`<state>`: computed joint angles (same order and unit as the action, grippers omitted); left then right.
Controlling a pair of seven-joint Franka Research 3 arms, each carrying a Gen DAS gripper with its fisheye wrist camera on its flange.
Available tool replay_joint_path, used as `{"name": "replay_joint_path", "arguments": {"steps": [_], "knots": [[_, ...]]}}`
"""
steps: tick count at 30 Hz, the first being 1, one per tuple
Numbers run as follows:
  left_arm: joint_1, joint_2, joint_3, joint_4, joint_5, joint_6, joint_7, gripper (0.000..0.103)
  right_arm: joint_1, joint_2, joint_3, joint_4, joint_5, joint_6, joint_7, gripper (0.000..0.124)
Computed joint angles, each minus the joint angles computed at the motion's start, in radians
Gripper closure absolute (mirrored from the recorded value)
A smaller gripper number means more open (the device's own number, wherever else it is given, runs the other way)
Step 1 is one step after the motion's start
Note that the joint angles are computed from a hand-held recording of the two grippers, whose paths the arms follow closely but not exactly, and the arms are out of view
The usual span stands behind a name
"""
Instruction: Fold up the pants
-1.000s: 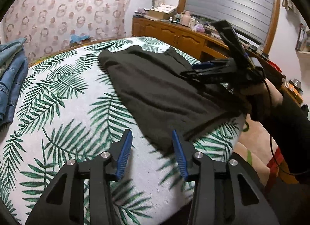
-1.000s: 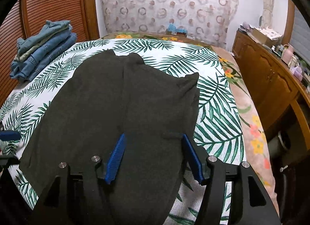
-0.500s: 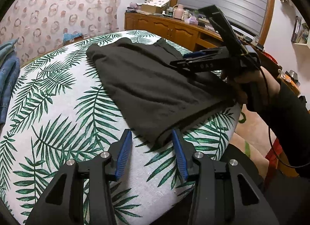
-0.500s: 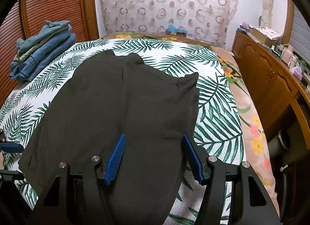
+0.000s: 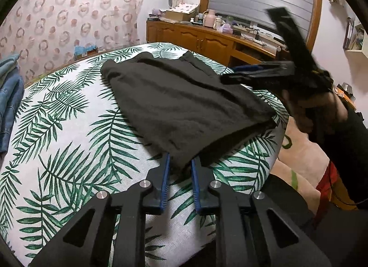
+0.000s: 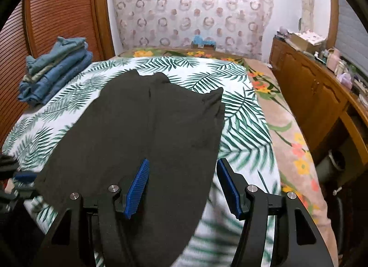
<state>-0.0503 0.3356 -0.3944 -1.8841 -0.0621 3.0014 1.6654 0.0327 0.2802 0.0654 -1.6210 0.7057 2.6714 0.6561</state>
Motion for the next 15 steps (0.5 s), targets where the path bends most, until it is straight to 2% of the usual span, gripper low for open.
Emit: {"name": "replay_joint_path", "arguments": {"steps": [3, 6, 9, 10, 15], "knots": [[0.01, 0.004, -0.012, 0.002, -0.012, -0.004, 0.006, 0.084, -0.025, -0.079, 0.007, -0.095, 0.08, -0.015, -0.067, 0.071], [0.012, 0.01, -0.014, 0.007, -0.017, -0.008, 0.009, 0.084, -0.019, -0.136, -0.016, -0.169, 0.108, -0.026, -0.084, 0.08], [0.015, 0.012, -0.016, 0.009, -0.022, -0.008, 0.014, 0.084, -0.004, -0.178, -0.038, -0.228, 0.112, -0.033, -0.088, 0.081], [0.017, 0.013, -0.018, 0.01, -0.025, -0.008, 0.016, 0.084, 0.006, -0.187, -0.047, -0.244, 0.085, -0.018, -0.043, 0.081], [0.02, 0.019, -0.021, 0.015, -0.036, -0.019, 0.018, 0.084, 0.019, -0.209, -0.064, -0.272, 0.117, -0.04, -0.026, 0.081]]}}
